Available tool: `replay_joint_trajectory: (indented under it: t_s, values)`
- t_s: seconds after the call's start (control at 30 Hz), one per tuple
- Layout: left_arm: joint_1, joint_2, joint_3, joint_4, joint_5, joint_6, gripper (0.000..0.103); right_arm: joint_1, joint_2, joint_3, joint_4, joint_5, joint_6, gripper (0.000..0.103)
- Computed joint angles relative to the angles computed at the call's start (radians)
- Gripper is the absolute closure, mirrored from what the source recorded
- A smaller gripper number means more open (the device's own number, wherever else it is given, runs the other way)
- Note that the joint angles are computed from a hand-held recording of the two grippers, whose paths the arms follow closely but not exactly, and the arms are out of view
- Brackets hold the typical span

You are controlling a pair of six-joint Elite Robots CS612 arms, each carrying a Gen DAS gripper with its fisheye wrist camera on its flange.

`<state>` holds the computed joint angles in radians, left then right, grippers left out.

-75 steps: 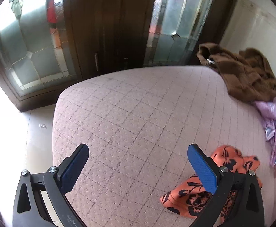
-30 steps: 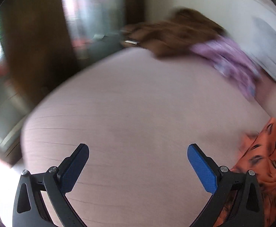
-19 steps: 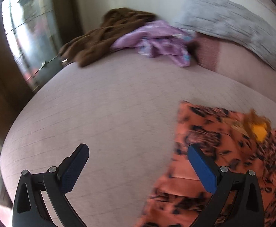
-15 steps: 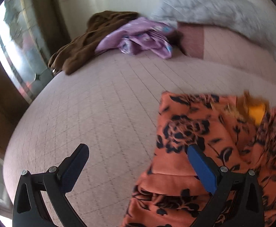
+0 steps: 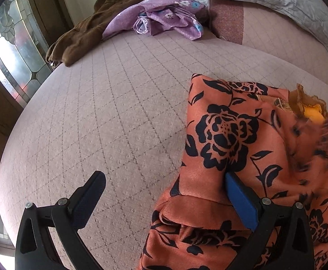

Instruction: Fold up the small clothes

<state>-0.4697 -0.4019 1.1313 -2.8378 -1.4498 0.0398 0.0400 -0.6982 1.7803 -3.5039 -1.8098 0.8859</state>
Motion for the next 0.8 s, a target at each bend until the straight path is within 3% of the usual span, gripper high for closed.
replay_joint_trajectory:
  t_s: [0.07,0.13,0.2,0.27,0.33,0.37,0.43,0.53,0.57,0.6,0.63,0.73,0.8]
  values:
    - [0.000,-0.006,0.012,-0.004,-0.025,0.004,0.000,0.008,-0.013,0.040,-0.164,-0.052,-0.038,0.096]
    - [-0.007,-0.007,0.021,-0.019,0.007,0.022,0.000,0.029,-0.028,0.076,-0.245,-0.126,-0.136,0.096]
    - [-0.017,-0.004,0.026,-0.034,0.052,0.044,0.000,0.039,-0.035,0.080,-0.159,-0.165,-0.231,0.087]
    - [-0.018,-0.003,0.027,-0.028,0.055,0.049,0.000,0.035,-0.045,0.090,0.050,-0.207,-0.231,0.078]
    - [-0.017,-0.006,0.028,-0.025,0.054,0.047,0.000,0.000,-0.053,0.133,0.185,-0.143,-0.091,0.078]
    - [-0.017,-0.007,0.030,-0.027,0.057,0.050,0.000,-0.019,-0.057,0.162,0.190,-0.086,0.005,0.076]
    - [-0.018,-0.010,0.033,-0.032,0.062,0.055,0.000,-0.028,-0.047,0.216,0.079,-0.038,0.127,0.076]
    - [-0.020,-0.015,0.046,-0.044,0.068,0.064,0.000,-0.020,-0.041,0.240,0.002,0.000,0.128,0.074]
    - [-0.020,-0.015,0.043,-0.042,0.068,0.064,0.000,-0.017,-0.036,0.237,-0.021,0.026,0.123,0.067]
    - [-0.020,-0.015,0.044,-0.041,0.066,0.064,0.000,-0.015,-0.031,0.233,-0.047,0.071,0.121,0.042]
    - [-0.020,-0.017,0.048,-0.042,0.065,0.063,0.000,-0.016,-0.022,0.226,-0.056,0.092,0.125,0.030]
    - [-0.018,-0.017,0.047,-0.038,0.057,0.061,0.000,-0.011,0.004,0.200,-0.087,0.082,0.156,0.030]
    - [-0.017,-0.017,0.046,-0.039,0.057,0.064,0.000,-0.020,0.021,0.185,-0.088,0.094,0.175,0.040]
